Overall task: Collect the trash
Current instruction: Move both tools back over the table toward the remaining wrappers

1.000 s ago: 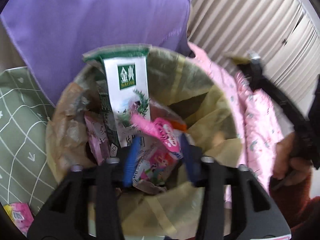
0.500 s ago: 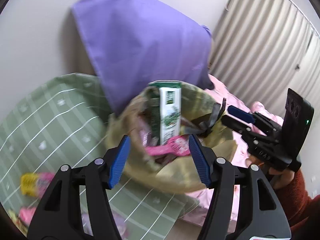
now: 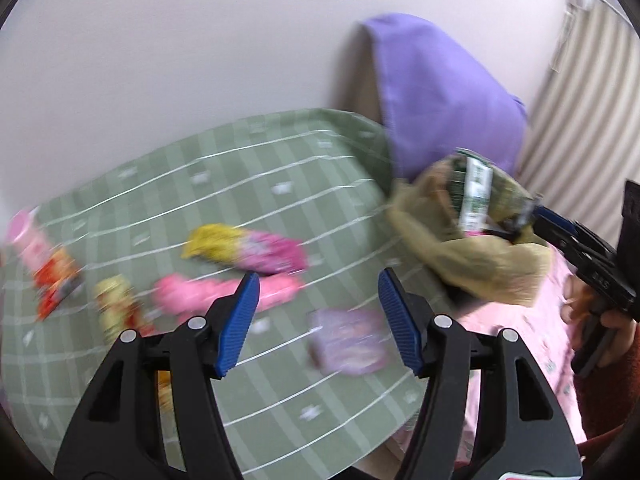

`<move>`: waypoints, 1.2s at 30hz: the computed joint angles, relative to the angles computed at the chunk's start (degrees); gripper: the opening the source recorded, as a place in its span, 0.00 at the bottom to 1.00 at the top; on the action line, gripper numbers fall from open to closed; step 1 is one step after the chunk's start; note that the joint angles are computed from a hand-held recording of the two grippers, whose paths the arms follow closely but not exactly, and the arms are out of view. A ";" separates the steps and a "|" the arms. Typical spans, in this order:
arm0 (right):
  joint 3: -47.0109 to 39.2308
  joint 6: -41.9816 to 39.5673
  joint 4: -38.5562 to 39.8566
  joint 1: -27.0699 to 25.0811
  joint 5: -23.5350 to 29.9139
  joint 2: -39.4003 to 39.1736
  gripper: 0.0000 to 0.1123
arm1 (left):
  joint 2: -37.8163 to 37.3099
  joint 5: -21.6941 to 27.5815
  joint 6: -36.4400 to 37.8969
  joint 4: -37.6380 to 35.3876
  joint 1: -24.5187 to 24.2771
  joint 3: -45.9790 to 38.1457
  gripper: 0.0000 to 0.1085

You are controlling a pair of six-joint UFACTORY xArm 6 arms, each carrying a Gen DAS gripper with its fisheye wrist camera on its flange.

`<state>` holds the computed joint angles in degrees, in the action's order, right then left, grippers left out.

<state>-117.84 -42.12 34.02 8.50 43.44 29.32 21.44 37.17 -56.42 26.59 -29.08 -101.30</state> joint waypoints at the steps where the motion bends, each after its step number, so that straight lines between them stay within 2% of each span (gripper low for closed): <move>1: 0.78 -0.50 0.31 0.43 0.11 -0.23 0.36 | -3.07 -0.01 -4.11 2.90 0.17 4.31 0.54; 4: 3.01 -1.57 1.03 1.48 1.11 -0.83 0.36 | -10.39 1.76 -14.72 10.17 0.38 14.48 0.54; 6: 4.99 -2.54 2.08 2.05 1.10 -1.72 0.36 | -14.77 3.64 -19.64 12.43 0.68 20.40 0.54; 10: 6.40 -3.68 3.38 3.00 1.59 -1.88 0.42 | -20.00 6.75 -25.91 15.14 1.68 27.63 0.54; 15: 5.66 -6.82 6.54 4.11 3.91 -0.90 0.47 | -22.93 6.96 -30.04 17.14 3.20 32.06 0.54; 20: 3.00 -6.22 3.92 5.46 8.90 1.33 0.47 | -23.15 3.05 -26.57 15.60 5.84 33.63 0.54; 26: 5.94 -7.08 0.50 7.30 8.47 1.17 0.47 | -20.28 1.56 -20.21 17.49 11.06 31.41 0.55; 29: 5.47 -5.85 -1.09 7.79 9.04 1.77 0.47 | -15.91 -1.69 -9.00 12.59 14.95 27.49 0.55; 31: 4.93 -4.09 -3.50 8.21 9.14 2.28 0.47 | -11.83 -0.83 -0.85 9.18 16.84 23.22 0.55; 33: 4.35 -2.63 -5.20 8.38 9.23 2.78 0.47 | -9.88 -1.02 1.41 7.06 18.30 21.60 0.55; 36: 2.49 -0.16 -6.33 8.21 9.87 4.27 0.47 | -8.74 -3.27 0.10 3.75 20.11 21.96 0.55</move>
<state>-115.35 -42.28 27.69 16.71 53.30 33.59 12.70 33.89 -56.33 30.33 -8.96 -79.34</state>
